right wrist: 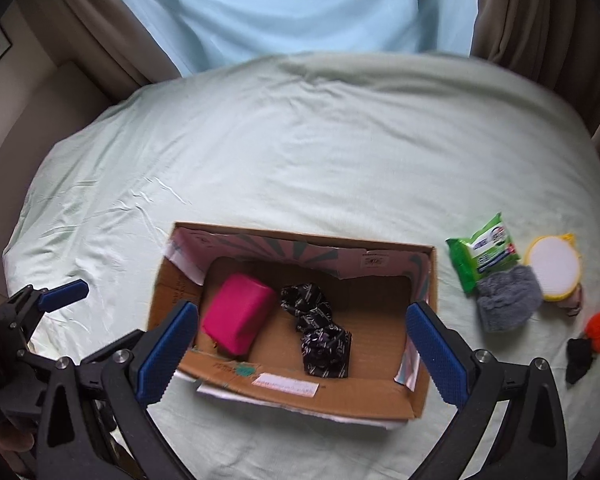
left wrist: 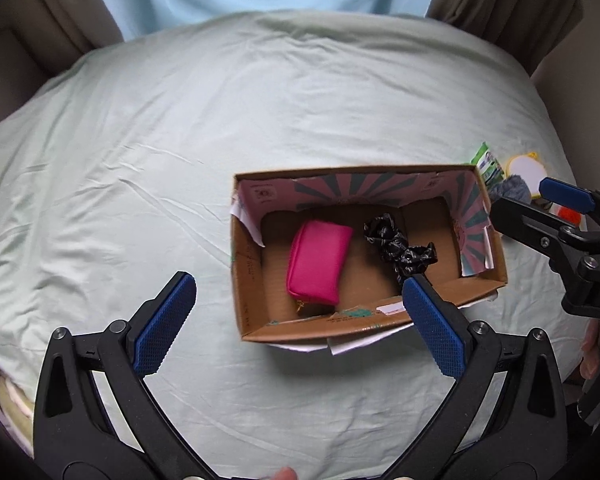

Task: Organize soft objects
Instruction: 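Lift both tools up and away from the box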

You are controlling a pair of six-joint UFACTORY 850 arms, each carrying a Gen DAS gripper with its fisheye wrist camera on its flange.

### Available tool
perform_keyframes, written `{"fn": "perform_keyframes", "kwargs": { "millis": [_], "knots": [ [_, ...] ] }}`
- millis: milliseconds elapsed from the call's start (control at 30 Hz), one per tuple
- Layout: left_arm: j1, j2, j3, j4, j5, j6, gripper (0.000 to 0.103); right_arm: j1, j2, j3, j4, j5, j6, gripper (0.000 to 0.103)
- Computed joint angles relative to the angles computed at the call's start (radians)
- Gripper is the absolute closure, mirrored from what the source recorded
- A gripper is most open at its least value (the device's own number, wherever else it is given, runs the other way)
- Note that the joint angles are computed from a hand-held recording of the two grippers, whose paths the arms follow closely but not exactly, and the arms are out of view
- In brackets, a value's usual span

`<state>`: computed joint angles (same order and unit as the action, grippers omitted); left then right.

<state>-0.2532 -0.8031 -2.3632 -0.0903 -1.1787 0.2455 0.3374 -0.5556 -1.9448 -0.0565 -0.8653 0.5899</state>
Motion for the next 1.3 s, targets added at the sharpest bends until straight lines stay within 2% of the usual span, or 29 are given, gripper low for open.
{"fn": "perform_keyframes", "kwargs": {
  "millis": [200, 300, 367, 633, 833, 967, 1133, 1300],
  "knots": [
    [0.023, 0.133, 0.122, -0.028, 0.077, -0.026, 0.001, 0.060, 0.106, 0.058, -0.169, 0.019, 0.124, 0.000],
    [0.029, 0.215, 0.200, -0.028, 0.142, -0.027, 0.001, 0.090, 0.154, 0.077, -0.254, 0.013, 0.194, 0.000],
    [0.029, 0.276, 0.260, -0.015, 0.201, -0.031, 0.000, 0.112, 0.191, 0.093, -0.316, 0.001, 0.247, 0.000],
    [0.026, 0.421, 0.379, -0.053, 0.299, -0.006, 0.001, 0.191, 0.319, 0.175, -0.580, -0.086, 0.444, 0.000],
    [0.002, 0.465, 0.411, -0.099, 0.339, 0.033, 0.001, 0.226, 0.406, 0.255, -0.706, -0.175, 0.575, 0.000],
    [-0.025, 0.461, 0.398, -0.150, 0.325, 0.085, 0.000, 0.231, 0.467, 0.316, -0.735, -0.231, 0.631, 0.000],
    [-0.075, 0.442, 0.372, -0.164, 0.303, 0.077, 0.001, 0.222, 0.547, 0.393, -0.771, -0.291, 0.659, 0.000],
    [-0.144, 0.432, 0.362, -0.121, 0.315, 0.008, 0.000, 0.168, 0.643, 0.479, -0.776, -0.265, 0.625, 0.000]
  ]
}}
